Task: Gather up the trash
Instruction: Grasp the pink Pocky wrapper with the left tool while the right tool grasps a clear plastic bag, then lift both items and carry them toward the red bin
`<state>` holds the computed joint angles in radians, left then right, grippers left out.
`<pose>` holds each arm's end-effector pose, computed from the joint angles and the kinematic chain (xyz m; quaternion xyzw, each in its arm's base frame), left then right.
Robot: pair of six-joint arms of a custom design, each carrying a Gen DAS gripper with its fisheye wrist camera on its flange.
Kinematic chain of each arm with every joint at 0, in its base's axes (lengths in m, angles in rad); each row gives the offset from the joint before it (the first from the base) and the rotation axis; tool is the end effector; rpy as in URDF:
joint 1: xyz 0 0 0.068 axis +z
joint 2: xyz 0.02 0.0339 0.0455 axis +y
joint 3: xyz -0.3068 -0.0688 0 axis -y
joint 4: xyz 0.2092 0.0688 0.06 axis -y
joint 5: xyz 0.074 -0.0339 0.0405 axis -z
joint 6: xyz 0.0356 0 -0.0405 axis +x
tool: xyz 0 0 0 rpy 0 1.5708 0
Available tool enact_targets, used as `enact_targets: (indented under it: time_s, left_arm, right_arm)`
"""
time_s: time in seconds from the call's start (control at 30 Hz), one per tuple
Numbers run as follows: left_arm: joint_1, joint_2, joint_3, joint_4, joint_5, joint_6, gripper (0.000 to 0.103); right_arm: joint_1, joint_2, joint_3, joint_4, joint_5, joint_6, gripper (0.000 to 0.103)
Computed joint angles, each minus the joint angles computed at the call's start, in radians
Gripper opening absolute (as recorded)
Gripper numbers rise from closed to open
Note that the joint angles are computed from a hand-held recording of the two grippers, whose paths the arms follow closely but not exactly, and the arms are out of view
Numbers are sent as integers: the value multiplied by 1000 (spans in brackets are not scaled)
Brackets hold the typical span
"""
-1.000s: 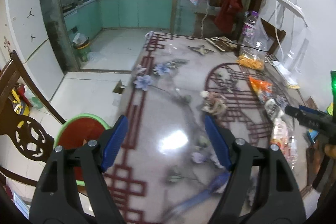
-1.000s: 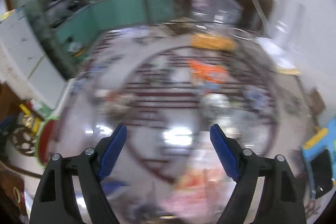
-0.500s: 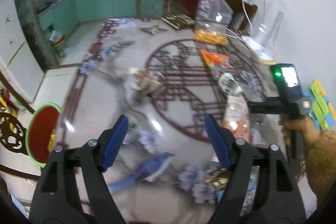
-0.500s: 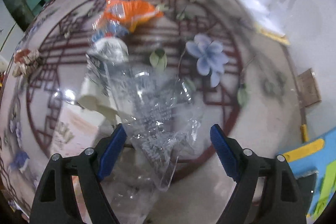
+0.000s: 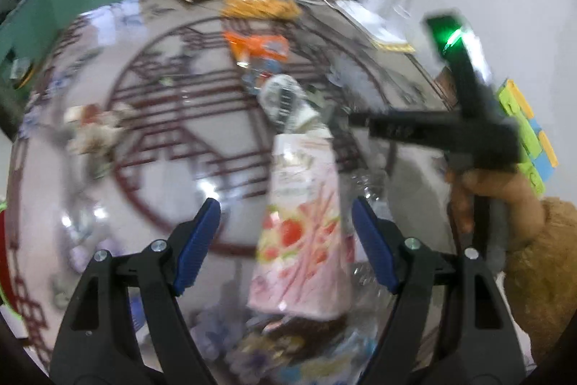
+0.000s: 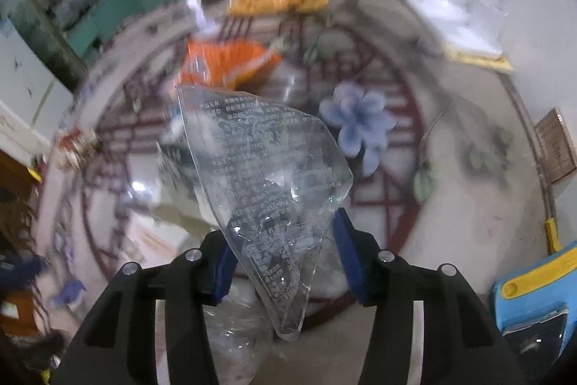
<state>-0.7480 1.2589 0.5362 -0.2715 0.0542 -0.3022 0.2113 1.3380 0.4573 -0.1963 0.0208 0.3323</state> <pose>0.1322 -0.1253 0.2203 0.2194 0.9330 -0.1650 0.2329 0.1768 0.0372 0.1924 0.0612 0.9677 0.0559 0.2381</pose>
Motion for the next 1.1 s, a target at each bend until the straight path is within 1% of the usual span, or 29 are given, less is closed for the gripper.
enact_targets:
  time_s: [0.03,0.13,0.27,0.37,0.4,0.43,0.47,0.63,0.73,0.9,0.97,1.0,1.1]
  left_arm:
    - [-17,66,4,41,7,-6,73]
    - [-34,200,24,112,22,-28,73]
    - [-16,306,52,119,71,-43,73]
    - [-13,378,57,132,81,-37,73]
    - [-10,400,57,136,86,-40,72]
    - [-3,418,49,147,95,-45,68]
    - [2,418,31,169,104,-54,67]
    - [30,375,11,177,95,-42,64]
    - [49,312,4,152,100,-35,64]
    - [75,131,21,55,52,4,64]
    - [84,58,45,-1,16,19,64]
    - [96,55,66,-13,10,28,64]
    - [138,-33,100,-83,-18,48,64]
  right_arm:
    - [-15,-32,11,-24,-7,0,49]
    - [-68,-79,30,-57,-38,-17,50]
    - [-98,-106,44,-83,-63,-20,51]
    - [-105,-94,43,-74,-72,-10,53]
    - [-106,-91,38,-70,-75,-8,53]
    - [-109,-81,33,-57,-78,-7,53]
    - [-104,-80,30,-54,-77,-1,53]
    - [-82,-77,24,-47,-65,14,53]
    - [-57,-81,28,-52,-50,34,53]
    - [17,-139,70,-105,-5,84,53]
    - [61,-161,95,-131,21,109,53]
    - [90,-174,112,-147,38,123,53]
    - [165,-199,157,-185,82,159,53]
